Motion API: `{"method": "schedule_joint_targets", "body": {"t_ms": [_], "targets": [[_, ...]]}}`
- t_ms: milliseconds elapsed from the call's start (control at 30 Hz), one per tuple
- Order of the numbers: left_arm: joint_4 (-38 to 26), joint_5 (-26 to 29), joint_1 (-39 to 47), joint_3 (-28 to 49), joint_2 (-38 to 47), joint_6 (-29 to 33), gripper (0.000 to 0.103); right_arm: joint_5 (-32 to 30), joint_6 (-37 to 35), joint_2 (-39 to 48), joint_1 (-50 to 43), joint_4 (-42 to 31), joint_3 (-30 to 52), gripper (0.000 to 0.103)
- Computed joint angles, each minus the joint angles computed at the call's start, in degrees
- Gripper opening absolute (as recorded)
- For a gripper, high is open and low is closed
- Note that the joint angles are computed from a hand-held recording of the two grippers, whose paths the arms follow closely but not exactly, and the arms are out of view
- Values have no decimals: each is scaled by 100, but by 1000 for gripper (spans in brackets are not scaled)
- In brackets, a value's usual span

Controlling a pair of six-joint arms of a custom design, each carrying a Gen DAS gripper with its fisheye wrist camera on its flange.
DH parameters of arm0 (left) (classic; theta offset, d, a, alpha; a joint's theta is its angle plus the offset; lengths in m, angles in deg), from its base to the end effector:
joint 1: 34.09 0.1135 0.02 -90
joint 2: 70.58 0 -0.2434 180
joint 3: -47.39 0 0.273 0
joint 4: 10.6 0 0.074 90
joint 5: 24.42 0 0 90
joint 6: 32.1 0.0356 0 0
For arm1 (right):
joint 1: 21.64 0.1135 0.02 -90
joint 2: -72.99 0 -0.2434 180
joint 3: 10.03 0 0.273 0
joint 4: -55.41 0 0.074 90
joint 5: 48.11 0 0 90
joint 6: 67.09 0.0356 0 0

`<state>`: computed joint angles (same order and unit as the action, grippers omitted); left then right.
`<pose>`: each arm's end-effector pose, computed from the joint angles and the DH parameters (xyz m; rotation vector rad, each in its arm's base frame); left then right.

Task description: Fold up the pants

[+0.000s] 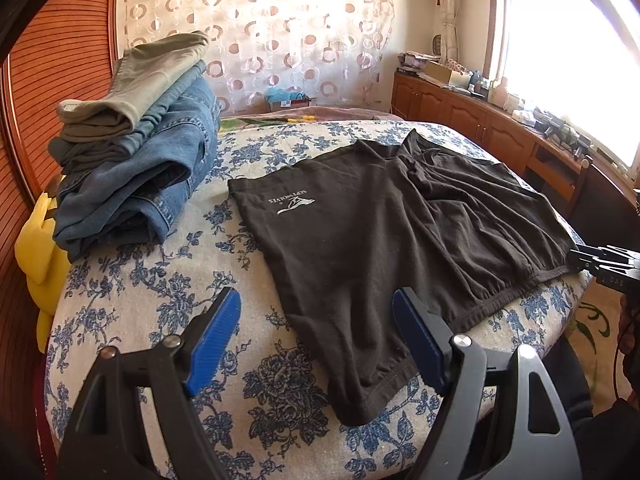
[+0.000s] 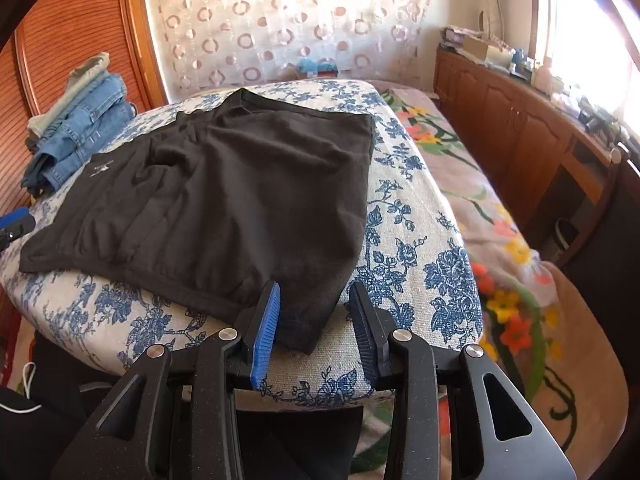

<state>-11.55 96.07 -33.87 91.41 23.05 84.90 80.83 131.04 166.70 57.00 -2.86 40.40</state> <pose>0.2789 -0.0170 0.0676 0.7594 2.2093 -0.4198 0.0641 0.2055 0.0696 0.5379 2.3872 -0.1958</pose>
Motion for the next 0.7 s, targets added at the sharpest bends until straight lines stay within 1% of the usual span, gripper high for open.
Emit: {"method": "schedule_joint_targets", "body": {"t_ms": [67, 100, 133, 267, 400, 467, 500, 567, 700], "targets": [[-1, 23, 34, 5, 6, -9, 79, 25, -63, 36, -38, 63, 19, 19], [-5, 34, 55, 9, 11, -5, 79, 53, -219, -32, -73, 218, -33, 7], [-4, 27, 56, 16, 14, -11, 79, 75, -378, -39, -134, 290, -17, 4], [-15, 92, 144, 2, -42, -14, 79, 367, -1061, -286, -418, 619, -38, 2], [-51, 138, 284, 5, -85, 29, 79, 629, -2189, -391, -846, 1045, 214, 2], [-64, 180, 389, 30, -78, 47, 79, 660, -2753, -399, -1041, 1411, 315, 2], [-63, 184, 424, 53, -63, 41, 79, 657, -3194, -363, -1175, 1732, 417, 2], [-86, 226, 541, 113, -25, 55, 79, 627, -3788, -240, -1333, 2168, 597, 2], [-127, 322, 839, 254, 58, 89, 79, 322, -5154, 392, -1632, 3219, 1284, 2]]}}
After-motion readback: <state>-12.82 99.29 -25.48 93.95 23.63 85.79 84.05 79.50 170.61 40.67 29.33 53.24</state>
